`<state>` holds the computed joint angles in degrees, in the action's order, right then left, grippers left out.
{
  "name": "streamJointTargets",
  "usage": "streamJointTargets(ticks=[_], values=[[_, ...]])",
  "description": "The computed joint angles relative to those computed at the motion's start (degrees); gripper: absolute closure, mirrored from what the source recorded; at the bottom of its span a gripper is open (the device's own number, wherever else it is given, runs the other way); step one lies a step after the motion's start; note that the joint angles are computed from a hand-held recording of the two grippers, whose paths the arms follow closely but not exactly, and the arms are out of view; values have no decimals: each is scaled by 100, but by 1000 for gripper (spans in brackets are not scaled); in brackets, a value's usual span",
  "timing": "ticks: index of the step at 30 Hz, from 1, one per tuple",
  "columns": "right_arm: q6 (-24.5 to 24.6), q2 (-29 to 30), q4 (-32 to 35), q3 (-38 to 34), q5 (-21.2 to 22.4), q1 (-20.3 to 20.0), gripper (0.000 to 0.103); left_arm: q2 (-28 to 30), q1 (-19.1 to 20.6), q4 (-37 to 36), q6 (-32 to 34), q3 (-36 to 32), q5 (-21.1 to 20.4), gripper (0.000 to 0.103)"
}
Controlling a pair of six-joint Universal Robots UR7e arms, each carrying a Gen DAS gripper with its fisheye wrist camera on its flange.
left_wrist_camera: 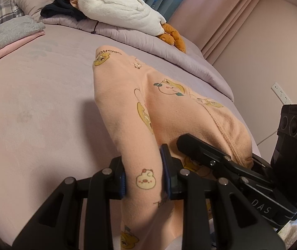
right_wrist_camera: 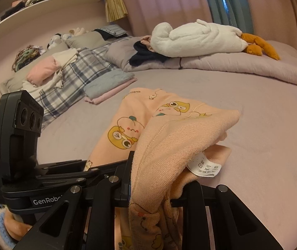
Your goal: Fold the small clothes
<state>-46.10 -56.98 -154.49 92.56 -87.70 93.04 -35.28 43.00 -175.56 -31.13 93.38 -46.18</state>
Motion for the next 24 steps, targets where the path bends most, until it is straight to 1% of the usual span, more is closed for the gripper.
streamJointTargets(ticks=[16,24], values=[[118,418,-20,-526,-105,84,79,90,390,100,600,-535,-351,77],[195,585,-14,-749,-145,100,79,192,495,336,780,-869,-384,77]])
